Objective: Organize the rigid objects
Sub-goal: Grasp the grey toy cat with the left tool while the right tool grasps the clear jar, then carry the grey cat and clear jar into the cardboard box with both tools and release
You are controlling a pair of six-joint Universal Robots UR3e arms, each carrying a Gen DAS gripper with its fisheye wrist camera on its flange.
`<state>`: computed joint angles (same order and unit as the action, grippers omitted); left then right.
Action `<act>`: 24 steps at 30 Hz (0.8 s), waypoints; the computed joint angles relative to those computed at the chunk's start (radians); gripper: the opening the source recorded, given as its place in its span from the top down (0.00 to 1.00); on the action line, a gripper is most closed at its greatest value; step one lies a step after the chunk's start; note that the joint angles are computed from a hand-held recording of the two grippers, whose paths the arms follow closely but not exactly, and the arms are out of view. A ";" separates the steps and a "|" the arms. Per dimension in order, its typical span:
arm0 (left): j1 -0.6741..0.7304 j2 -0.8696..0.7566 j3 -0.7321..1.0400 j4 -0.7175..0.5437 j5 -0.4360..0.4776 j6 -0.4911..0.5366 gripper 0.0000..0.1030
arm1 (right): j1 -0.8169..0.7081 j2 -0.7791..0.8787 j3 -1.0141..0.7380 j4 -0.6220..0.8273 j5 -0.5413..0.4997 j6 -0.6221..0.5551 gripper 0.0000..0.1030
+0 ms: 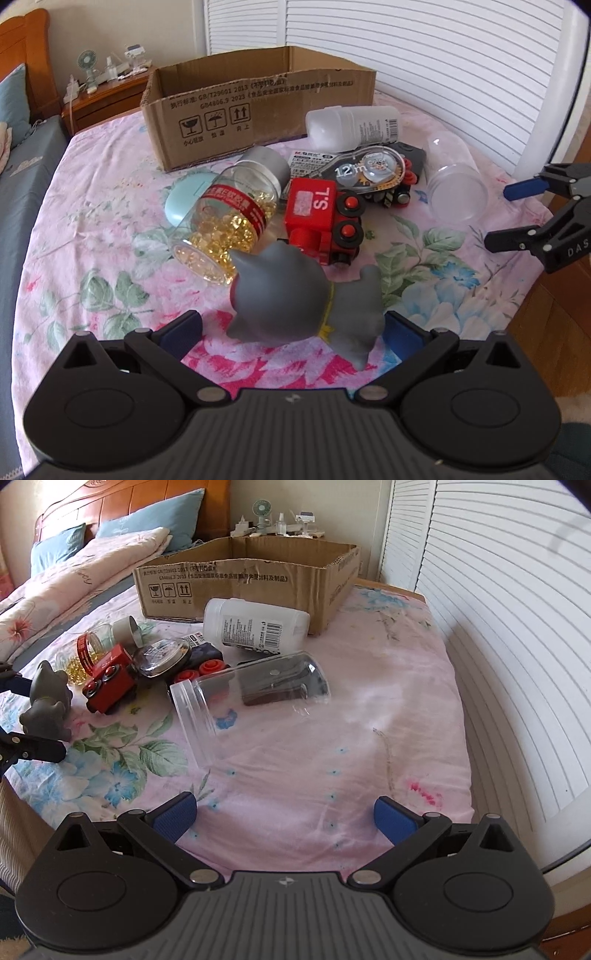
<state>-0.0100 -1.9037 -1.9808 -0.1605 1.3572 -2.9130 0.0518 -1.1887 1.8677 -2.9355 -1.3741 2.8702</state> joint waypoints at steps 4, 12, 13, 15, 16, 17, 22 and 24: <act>0.015 -0.006 0.004 0.001 -0.043 0.037 0.01 | -0.016 0.006 0.007 -0.019 0.030 -0.031 0.00; 0.033 -0.023 -0.013 0.065 -0.115 0.105 0.07 | -0.029 0.015 -0.041 0.047 0.062 -0.094 0.00; 0.038 -0.024 -0.011 0.061 -0.124 0.106 0.10 | -0.025 0.016 -0.053 0.061 0.058 -0.100 0.00; 0.050 -0.021 -0.005 0.039 -0.147 0.110 0.18 | -0.016 0.018 -0.076 0.088 0.049 -0.117 0.00; 0.051 -0.021 -0.007 0.048 -0.144 0.104 0.25 | -0.016 0.016 -0.081 0.096 0.055 -0.130 0.00; 0.054 -0.018 -0.015 0.058 -0.143 0.099 0.27 | -0.018 0.013 -0.086 0.101 0.063 -0.143 0.00; 0.064 -0.015 -0.023 0.066 -0.153 0.100 0.30 | -0.037 0.034 -0.173 0.174 0.126 -0.192 0.00; 0.061 -0.016 -0.020 0.065 -0.149 0.098 0.30 | -0.041 0.058 -0.226 0.207 0.147 -0.206 0.00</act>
<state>0.0513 -1.9196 -2.0010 -0.0959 1.2079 -2.8148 0.0110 -1.1306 1.6415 -2.7289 -1.2268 2.6645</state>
